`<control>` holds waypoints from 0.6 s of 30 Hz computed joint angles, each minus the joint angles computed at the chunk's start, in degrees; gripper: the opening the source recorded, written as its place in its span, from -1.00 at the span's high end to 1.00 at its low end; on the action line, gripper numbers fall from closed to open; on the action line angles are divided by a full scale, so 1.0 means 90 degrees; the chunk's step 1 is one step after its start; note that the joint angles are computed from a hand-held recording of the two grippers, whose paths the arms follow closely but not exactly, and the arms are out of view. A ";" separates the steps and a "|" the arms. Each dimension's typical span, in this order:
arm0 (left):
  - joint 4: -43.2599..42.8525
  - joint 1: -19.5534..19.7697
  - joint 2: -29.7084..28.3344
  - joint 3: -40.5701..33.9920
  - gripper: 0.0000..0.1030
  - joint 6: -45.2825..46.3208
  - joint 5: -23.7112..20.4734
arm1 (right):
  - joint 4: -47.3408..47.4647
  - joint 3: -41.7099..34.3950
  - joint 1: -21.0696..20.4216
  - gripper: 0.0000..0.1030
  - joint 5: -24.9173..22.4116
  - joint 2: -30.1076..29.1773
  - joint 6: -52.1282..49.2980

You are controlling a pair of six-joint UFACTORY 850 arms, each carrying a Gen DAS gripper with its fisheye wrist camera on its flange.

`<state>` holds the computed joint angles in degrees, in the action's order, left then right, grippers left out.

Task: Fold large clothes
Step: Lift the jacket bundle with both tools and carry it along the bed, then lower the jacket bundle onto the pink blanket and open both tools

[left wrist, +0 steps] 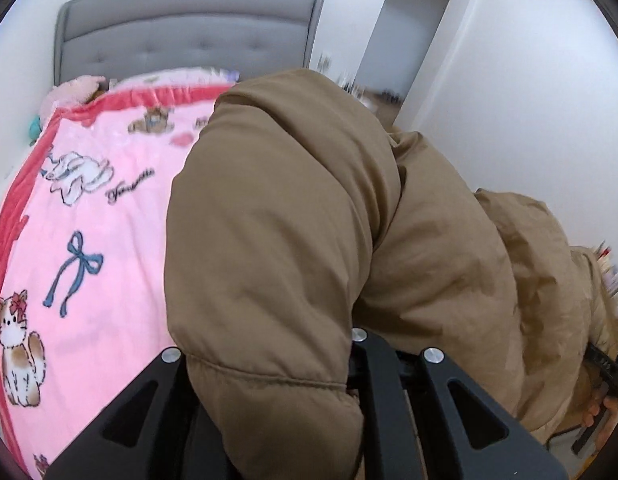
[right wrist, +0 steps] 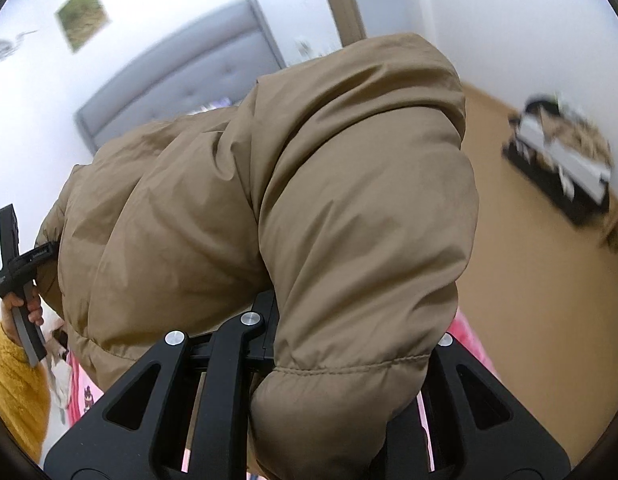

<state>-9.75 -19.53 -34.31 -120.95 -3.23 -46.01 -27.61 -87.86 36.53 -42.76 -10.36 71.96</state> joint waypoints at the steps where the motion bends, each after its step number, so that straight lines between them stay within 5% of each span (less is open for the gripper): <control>1: 0.0064 -0.0008 -0.0091 0.0020 0.77 -0.0025 0.0039 | 0.0106 0.0118 -0.0086 0.70 0.0142 -0.0004 -0.0016; 7: 0.0424 0.0030 -0.0667 -0.0403 0.59 -0.0162 -0.0293 | 0.1037 0.0708 -0.0383 0.51 0.0807 -0.0086 -0.0350; 9: 0.0548 0.0006 -0.0779 -0.0415 0.29 -0.0089 -0.0310 | 0.0888 0.0714 -0.0380 0.19 0.0712 -0.0171 -0.0221; 13: -0.0216 0.0234 -0.0730 -0.0194 -0.12 0.0434 -0.0205 | 0.0608 0.1080 -0.0475 -0.02 0.1051 0.0115 0.0480; 17: -0.1162 0.0599 -0.0634 -0.0164 -0.31 0.1346 -0.0309 | -0.0639 0.1128 -0.0274 -0.36 0.0287 0.0440 0.1526; 18: -0.1433 0.0699 -0.0573 -0.0143 -0.55 0.1618 -0.0296 | -0.1121 0.1048 -0.0182 -0.39 -0.0107 0.0489 0.1764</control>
